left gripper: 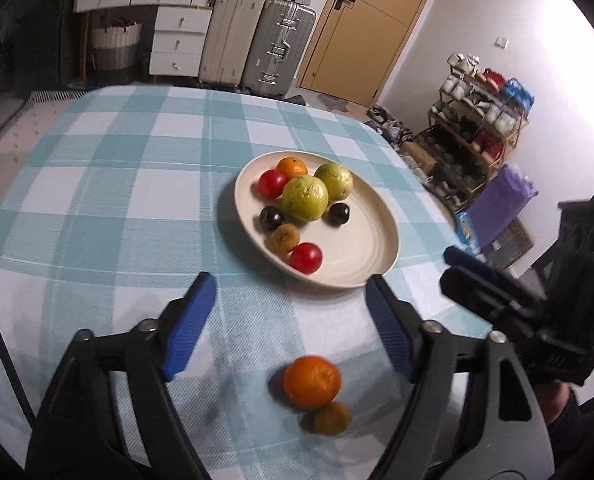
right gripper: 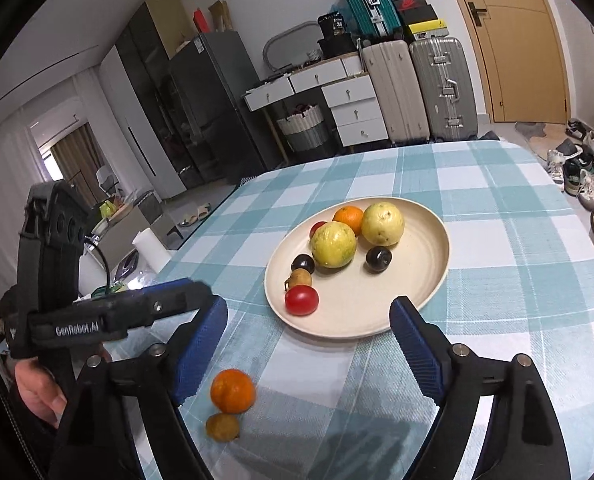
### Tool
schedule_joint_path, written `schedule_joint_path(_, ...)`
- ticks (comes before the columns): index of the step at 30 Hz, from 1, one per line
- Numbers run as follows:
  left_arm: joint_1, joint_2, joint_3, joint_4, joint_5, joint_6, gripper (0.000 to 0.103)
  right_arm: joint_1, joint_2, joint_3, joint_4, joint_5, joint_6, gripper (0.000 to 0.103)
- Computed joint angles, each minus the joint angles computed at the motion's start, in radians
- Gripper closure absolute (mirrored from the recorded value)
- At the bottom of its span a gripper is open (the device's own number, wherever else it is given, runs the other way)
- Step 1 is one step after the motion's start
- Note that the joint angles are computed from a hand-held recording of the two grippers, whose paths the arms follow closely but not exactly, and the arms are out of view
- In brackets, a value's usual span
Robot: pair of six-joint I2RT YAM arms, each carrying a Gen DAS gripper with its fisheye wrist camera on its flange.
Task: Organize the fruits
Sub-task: 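Withdraw both grippers from the plate toward the orange and brown fruit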
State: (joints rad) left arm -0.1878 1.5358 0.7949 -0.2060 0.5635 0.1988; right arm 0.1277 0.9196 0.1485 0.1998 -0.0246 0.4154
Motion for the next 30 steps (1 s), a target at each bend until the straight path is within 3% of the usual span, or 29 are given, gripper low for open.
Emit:
schedule_joint_path(3, 0.009, -0.059, -0.043, -0.001, -0.018, 0.011, 0.02, 0.022, -0.056, -0.021, -0.02, 0.026, 0.013, 0.017)
schedule_joint_path(8, 0.018, -0.133, -0.091, -0.036, -0.018, 0.039, 0.012, 0.088, -0.176, -0.053, -0.088, 0.099, 0.048, 0.006)
schedule_joint_path(12, 0.026, -0.194, -0.132, -0.047, -0.027, 0.045, 0.003, 0.121, -0.234, -0.056, -0.148, 0.129, 0.068, 0.006)
schedule_joint_path(21, 0.018, -0.285, -0.195, -0.067, -0.124, 0.055, 0.001, 0.234, -0.392, -0.066, -0.313, 0.225, 0.125, 0.004)
schedule_joint_path(30, 0.069, -0.316, -0.242, -0.101, -0.081, 0.075, 0.001, 0.423, -0.423, -0.057, -0.414, 0.389, 0.228, 0.0)
